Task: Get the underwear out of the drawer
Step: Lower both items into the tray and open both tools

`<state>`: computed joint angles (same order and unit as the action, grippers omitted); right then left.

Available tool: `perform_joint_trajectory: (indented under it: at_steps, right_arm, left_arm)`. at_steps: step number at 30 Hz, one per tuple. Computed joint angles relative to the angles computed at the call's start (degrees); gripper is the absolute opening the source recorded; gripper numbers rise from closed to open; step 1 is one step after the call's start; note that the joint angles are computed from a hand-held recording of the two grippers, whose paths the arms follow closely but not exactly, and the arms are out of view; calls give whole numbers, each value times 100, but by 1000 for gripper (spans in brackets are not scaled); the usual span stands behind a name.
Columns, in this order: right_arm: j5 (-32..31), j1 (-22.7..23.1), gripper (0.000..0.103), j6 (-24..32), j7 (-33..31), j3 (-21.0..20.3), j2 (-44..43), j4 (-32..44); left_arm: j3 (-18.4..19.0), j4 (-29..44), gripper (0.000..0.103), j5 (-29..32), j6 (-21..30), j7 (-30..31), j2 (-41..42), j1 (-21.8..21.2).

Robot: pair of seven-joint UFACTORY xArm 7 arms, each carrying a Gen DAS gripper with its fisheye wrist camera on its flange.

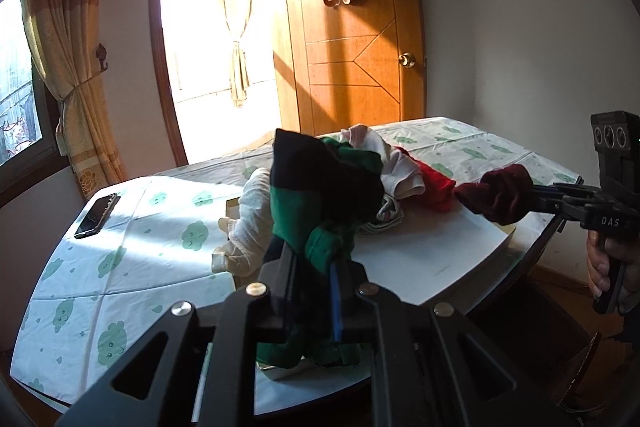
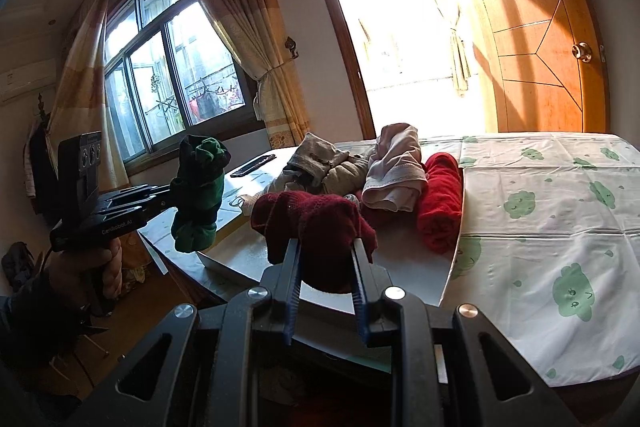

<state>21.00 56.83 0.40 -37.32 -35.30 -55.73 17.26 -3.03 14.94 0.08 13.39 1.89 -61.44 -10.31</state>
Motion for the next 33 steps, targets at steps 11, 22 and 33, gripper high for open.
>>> perform_joint_trajectory:
  at_steps: [11, 22, 33]
  right_arm:
    - [160, 140, 25, 92, 9, -253, 554, 459]
    - [351, 270, 25, 72, -36, -382, 919, 664]
    - [553, 294, 25, 155, 6, -355, 1363, 857]
  left_arm:
    - [69, 339, 11, 12, 71, 43, 737, 107]
    - [-77, 603, 11, 75, 265, 26, 1202, 236]
    - [-39, 936, 11, 98, 555, 115, 1754, 197]
